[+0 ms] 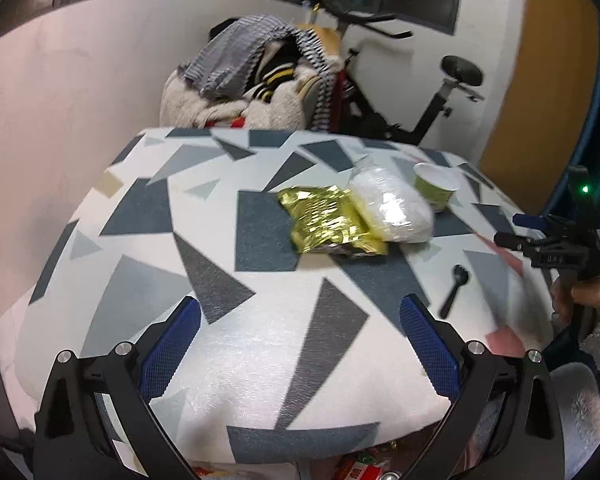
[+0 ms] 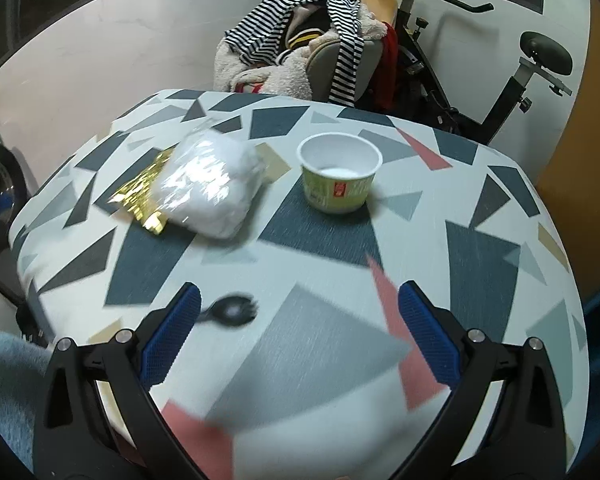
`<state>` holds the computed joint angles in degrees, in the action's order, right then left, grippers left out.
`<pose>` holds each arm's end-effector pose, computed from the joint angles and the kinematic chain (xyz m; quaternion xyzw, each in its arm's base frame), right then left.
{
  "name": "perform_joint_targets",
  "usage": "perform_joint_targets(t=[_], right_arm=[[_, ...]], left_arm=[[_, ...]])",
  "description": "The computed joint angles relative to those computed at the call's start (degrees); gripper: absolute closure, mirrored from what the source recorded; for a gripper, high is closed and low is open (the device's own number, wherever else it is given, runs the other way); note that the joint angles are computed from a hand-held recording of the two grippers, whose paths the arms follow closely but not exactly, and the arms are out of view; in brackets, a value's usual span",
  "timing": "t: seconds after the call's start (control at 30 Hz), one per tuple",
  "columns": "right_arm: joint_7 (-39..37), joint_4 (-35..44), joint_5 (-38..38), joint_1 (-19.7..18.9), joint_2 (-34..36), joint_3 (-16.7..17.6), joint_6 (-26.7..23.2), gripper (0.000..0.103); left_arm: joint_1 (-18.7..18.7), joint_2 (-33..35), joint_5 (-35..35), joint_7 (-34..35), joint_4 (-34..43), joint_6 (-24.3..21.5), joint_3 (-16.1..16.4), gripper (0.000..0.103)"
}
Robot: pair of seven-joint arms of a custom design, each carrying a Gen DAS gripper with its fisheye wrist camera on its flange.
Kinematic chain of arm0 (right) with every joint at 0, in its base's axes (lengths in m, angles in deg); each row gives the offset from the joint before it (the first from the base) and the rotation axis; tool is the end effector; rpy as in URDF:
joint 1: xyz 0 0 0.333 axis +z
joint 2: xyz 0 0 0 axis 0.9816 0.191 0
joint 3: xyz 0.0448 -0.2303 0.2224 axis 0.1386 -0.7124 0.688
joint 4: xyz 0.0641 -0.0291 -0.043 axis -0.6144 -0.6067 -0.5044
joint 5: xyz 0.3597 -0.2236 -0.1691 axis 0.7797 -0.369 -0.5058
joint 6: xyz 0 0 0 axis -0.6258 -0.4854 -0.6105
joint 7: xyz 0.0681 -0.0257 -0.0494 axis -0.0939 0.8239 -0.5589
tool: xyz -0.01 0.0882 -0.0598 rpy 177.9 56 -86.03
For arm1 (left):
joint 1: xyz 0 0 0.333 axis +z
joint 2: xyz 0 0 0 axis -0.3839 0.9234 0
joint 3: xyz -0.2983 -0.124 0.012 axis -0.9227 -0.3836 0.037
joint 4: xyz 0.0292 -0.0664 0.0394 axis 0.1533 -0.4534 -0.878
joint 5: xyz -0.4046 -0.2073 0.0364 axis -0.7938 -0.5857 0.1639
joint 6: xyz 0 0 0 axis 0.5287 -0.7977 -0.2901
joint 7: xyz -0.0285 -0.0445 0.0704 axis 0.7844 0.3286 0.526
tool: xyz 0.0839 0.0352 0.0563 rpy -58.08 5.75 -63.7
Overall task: Collect trash
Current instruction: 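Move both tools back above the table toward the paper cup and plastic bag, then grasp the white paper cup with the right tool while the left tool grasps the clear plastic bag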
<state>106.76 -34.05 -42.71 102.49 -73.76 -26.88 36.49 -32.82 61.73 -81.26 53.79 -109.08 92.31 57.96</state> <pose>0.3887 0.3333 0.6378 -0.5705 0.7236 -0.3077 0.2372 0.5050 -0.1362 0.6437 -0.4080 0.8210 -0.3795 0.1242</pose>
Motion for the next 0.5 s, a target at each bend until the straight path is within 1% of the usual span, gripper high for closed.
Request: perform_joint_targets(t=[0.03,0.17,0.27,0.43,0.5], right_arm=[[-0.4,0.0,0.2,-0.1,0.2,-0.5,0.4,0.006],[-2.3,3.5,-0.6,-1.9,4.5,-2.0,0.5,0.006],[-2.1,5.5,-1.6,-2.8,6.9,-2.5,0.0,0.006],[-4.2,8.9,0.4,-3.7,11.4,-5.3,-0.1,0.006],[-4.4,9.7,2.1,-3.9,12.5,-6.3,0.3,0.006]], left_arm=[[0.1,0.6,0.1,-0.6,0.3,-0.1,-0.1,0.006],[0.6,3.5,-0.4,-2.4,2.1,-1.1,-0.1,0.006],[0.8,5.3,-1.1,-3.1,3.3,-1.6,-0.2,0.006],[1.2,8.4,-3.6,-4.9,6.4,-4.0,-0.2,0.006],[1.4,9.6,-4.3,-5.8,7.7,-4.5,-0.6,0.008]])
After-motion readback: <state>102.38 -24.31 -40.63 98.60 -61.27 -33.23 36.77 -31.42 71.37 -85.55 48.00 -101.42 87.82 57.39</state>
